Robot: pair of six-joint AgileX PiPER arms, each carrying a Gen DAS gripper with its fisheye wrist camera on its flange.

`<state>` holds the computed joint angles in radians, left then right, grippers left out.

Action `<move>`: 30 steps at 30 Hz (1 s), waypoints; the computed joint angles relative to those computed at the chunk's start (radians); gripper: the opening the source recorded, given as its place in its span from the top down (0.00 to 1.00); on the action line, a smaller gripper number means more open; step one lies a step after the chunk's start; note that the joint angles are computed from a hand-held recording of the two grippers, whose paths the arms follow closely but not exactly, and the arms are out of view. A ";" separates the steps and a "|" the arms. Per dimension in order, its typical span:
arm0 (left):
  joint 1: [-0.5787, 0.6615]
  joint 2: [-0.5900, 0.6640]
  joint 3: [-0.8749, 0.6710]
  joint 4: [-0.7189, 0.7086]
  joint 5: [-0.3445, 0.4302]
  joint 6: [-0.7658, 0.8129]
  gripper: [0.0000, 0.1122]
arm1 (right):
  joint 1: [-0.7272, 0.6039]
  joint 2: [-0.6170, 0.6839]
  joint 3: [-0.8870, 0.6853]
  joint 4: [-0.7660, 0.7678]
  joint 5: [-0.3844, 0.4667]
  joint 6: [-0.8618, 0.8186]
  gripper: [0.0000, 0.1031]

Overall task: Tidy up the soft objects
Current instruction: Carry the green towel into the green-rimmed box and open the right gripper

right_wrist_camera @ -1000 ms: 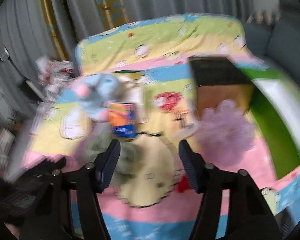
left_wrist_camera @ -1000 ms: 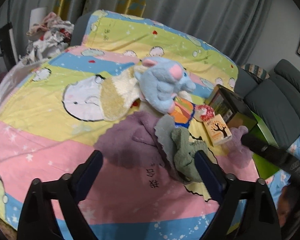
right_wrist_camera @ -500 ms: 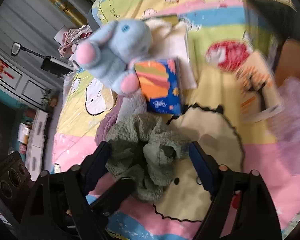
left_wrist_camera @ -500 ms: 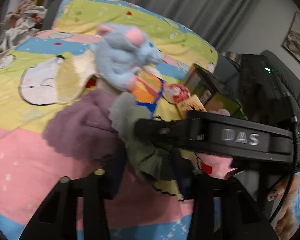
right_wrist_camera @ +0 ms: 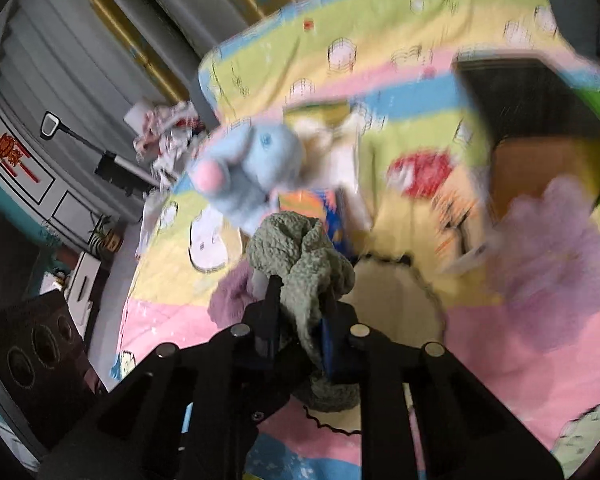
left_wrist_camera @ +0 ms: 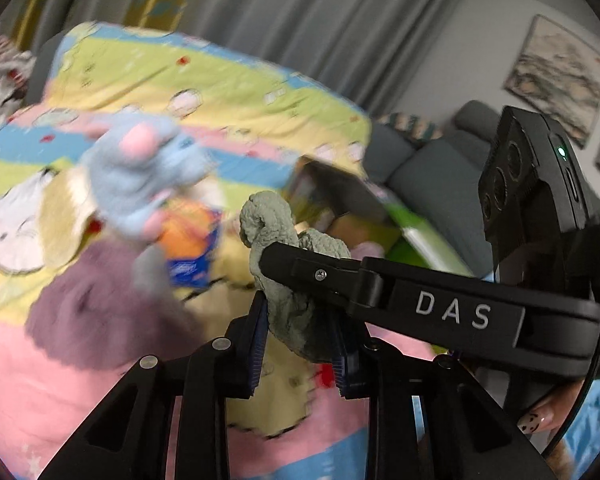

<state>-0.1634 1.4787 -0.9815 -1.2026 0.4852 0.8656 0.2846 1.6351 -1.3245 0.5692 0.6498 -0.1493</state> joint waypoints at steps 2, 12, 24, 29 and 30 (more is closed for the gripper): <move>-0.015 0.003 -0.042 0.003 0.038 -0.011 0.75 | -0.020 -0.057 0.025 -0.044 -0.028 0.025 0.84; -0.214 0.126 -0.276 0.109 0.016 -0.095 0.75 | -0.164 -0.222 0.131 -0.231 -0.136 0.198 0.84; -0.375 0.401 -0.655 0.227 0.153 -0.192 0.75 | -0.427 -0.308 0.222 -0.214 -0.153 0.245 0.84; -0.414 0.526 -0.823 0.300 0.235 -0.283 0.75 | -0.532 -0.293 0.247 -0.152 -0.152 0.226 0.84; -0.421 0.548 -0.852 0.316 0.248 -0.306 0.75 | -0.540 -0.285 0.245 -0.175 -0.149 0.255 0.84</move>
